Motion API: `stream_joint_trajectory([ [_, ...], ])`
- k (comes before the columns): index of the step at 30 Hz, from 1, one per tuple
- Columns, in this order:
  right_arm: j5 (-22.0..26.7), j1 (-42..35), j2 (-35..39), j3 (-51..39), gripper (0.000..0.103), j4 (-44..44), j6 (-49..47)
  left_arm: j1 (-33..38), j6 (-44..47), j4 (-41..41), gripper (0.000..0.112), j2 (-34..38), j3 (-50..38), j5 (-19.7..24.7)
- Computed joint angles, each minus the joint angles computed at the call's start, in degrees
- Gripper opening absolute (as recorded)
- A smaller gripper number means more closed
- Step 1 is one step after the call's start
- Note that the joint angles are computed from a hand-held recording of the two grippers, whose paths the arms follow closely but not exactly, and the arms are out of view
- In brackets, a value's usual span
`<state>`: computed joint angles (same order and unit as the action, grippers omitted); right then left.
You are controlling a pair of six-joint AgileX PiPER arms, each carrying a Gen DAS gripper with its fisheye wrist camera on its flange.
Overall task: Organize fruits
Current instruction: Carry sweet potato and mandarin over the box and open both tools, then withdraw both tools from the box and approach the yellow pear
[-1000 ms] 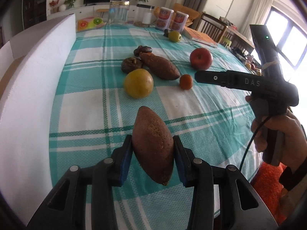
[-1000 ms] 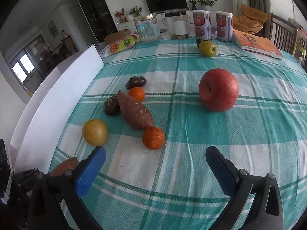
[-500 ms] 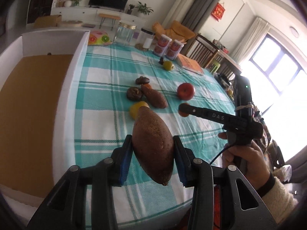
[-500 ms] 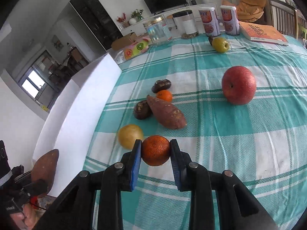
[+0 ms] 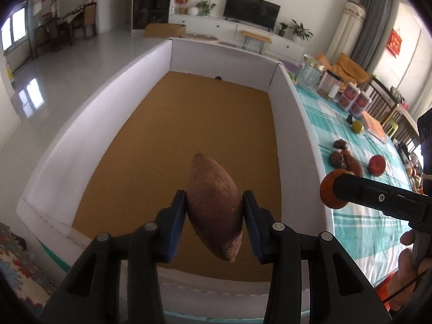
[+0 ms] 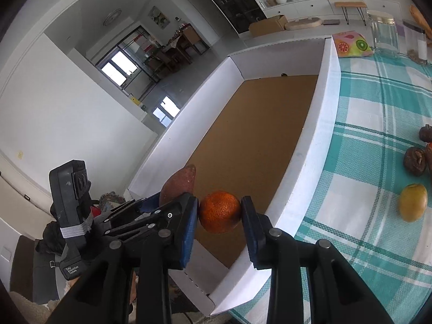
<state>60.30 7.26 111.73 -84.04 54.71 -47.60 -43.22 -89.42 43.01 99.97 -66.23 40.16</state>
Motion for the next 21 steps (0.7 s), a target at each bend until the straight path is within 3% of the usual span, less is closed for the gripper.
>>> stream_joint_trajectory([
  [1, 0.07, -0.81, 0.33, 0.21, 0.057, 0.64, 0.23, -0.30, -1.00, 0.84, 0.059, -0.19, 0.29, -0.09],
  [2, -0.14, -1.99, 0.16, 1.02, 0.068, 1.75, -0.55, -0.88, -2.32, 2.05, 0.073, -0.16, 0.04, 0.28],
  [4, -0.81, -5.42, -1.14, 3.00, 0.068, 2.12, -2.63, -2.65, -4.88, 5.42, 0.081, 0.50, -1.70, 1.72],
  [6, -3.09, -9.20, -3.26, 6.16, 0.069, 1.73, -5.98, -4.34, -3.55, 7.40, 0.081, 1.79, -4.91, 2.76],
  [8, -6.39, -14.27, -5.13, 10.21, 0.077, 1.67, -9.91, -5.90, -2.06, 9.56, 0.081, 3.82, -8.88, 2.23],
  [10, -12.83, -19.22, -6.82, 15.21, 0.084, 1.41, -14.62, -6.75, 2.20, 10.32, 0.082, 6.67, -13.47, 1.59],
  [13, -27.47, -24.73, -7.97, 22.54, 0.086, 1.81, -21.08, -8.26, 7.36, 11.08, 0.082, 13.24, -22.63, 7.16],
  [16, -34.97, -31.62, -5.92, 25.39, 0.086, 6.33, -27.53, -8.16, 14.06, 8.09, 0.082, 20.31, -31.90, 12.66],
  [19, -34.57, -37.63, -4.15, 26.16, 0.086, 12.69, -33.71, -7.07, 18.54, 0.24, 0.082, 22.26, -34.03, 11.06],
  [21, -30.17, -40.81, -3.14, 24.74, 0.086, 13.65, -32.16, -7.97, 20.01, -1.60, 0.082, 23.14, -35.44, 13.26],
])
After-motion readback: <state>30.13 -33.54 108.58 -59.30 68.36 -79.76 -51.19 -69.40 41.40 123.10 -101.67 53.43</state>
